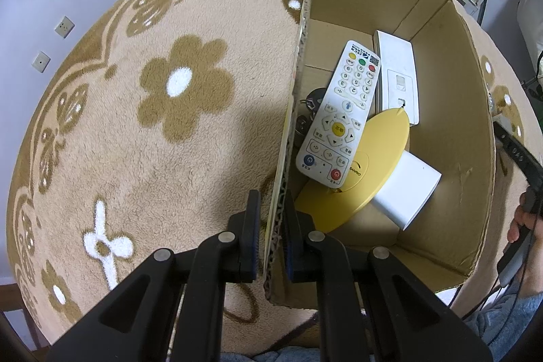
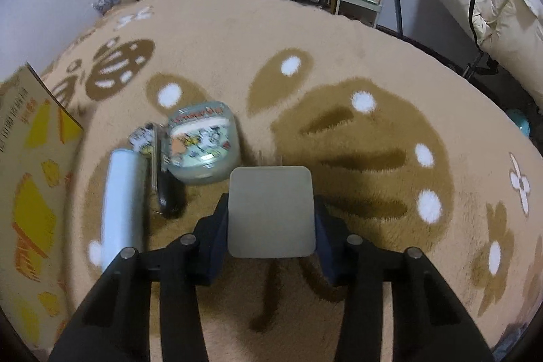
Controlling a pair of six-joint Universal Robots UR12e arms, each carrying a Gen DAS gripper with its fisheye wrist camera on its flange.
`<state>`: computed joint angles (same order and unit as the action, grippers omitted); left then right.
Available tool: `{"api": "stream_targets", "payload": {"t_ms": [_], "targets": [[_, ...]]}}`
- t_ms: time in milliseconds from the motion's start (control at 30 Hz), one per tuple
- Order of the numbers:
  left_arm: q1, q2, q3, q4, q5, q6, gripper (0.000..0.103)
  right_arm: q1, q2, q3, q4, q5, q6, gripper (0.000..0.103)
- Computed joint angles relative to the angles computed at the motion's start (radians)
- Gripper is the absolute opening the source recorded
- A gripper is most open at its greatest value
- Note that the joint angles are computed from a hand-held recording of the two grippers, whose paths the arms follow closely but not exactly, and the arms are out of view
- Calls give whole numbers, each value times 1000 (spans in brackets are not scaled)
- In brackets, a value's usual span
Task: Organize rigid objects
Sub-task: 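Grasp the white square pad with the right tool, then carry the white square pad with the right tool over the box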
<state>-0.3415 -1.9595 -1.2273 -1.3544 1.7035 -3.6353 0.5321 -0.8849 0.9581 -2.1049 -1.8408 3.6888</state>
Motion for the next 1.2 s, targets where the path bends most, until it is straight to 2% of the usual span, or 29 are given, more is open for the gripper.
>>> {"api": "stream_targets", "payload": {"t_ms": [100,300,433,733,900,1000,1200], "targets": [[0,0,1,-1,0,0,12,5,-2,-10,-42,-3,-15,48],[-2,-1,1,-3,9,4,12,22,0,-45,-144,58,-63,48],[-3,-1,2,-3,11,5,12,42,19,-92,-163,82,-108,48],[-2,1,-2,0,6,2,12,79,60,-171,-225,218,-198,48],[-2,1,-2,1,6,-2,12,94,78,-197,-226,267,-280,48],[-2,0,0,0,5,-4,12,104,94,-221,-190,275,-356,48],[-5,-1,2,-2,14,-3,12,115,117,-259,-117,272,-393,48]]}}
